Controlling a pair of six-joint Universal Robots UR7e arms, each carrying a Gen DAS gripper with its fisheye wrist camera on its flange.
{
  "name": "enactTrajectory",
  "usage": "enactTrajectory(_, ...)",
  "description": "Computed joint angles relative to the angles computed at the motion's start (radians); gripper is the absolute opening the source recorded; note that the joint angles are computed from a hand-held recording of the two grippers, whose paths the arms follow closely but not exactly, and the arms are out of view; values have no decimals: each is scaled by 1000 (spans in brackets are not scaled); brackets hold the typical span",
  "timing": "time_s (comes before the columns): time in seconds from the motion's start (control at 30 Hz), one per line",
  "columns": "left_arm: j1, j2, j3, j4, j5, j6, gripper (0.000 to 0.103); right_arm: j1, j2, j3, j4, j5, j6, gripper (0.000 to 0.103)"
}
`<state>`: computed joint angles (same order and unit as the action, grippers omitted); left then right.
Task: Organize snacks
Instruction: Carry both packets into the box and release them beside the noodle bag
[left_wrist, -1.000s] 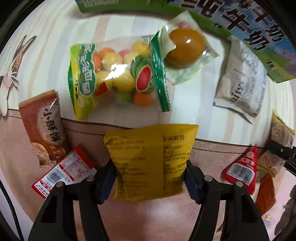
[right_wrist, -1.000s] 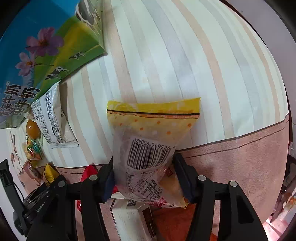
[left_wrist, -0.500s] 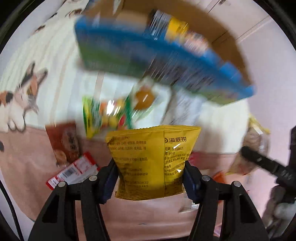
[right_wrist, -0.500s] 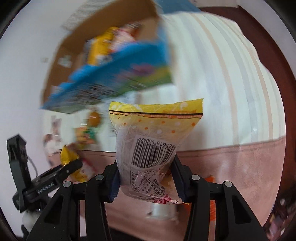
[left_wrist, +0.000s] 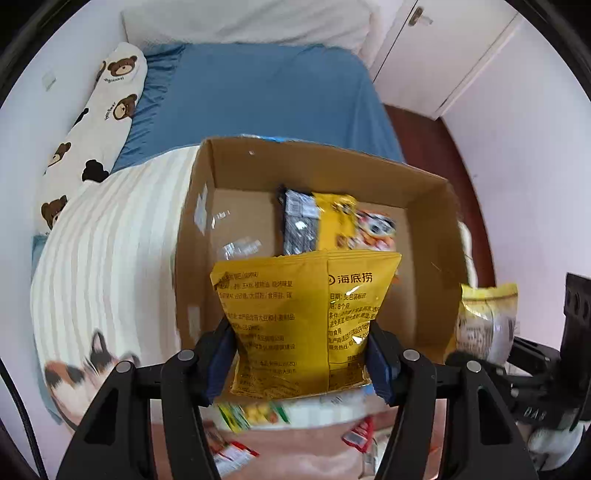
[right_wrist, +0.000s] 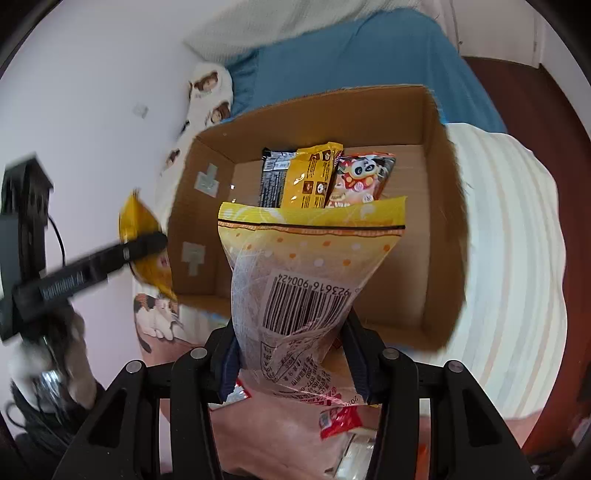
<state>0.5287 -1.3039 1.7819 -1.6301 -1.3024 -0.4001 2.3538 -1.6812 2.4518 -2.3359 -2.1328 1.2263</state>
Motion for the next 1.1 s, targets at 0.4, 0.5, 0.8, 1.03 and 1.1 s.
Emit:
enactTrajectory(0.4,100,290,-100,-10,106,52,60,-287,100,89,-232,109,-221,51)
enactTrajectory(0.5,124,332,-126,-5,107,47,60,-333,116,88,-216,128,-232,66)
enactTrajectory(0.8,143,333,-118,-42,125,39,83,-335,112,69,-172,97,-230,85)
enactTrajectory(1.03,93,210,-25,-102,138,40,83,-181,130,-18,25,-88,-69,94)
enactTrajectory(1.1,73,167,11,-124,132,31,83,-143,141,-36,66,-124,-27,94)
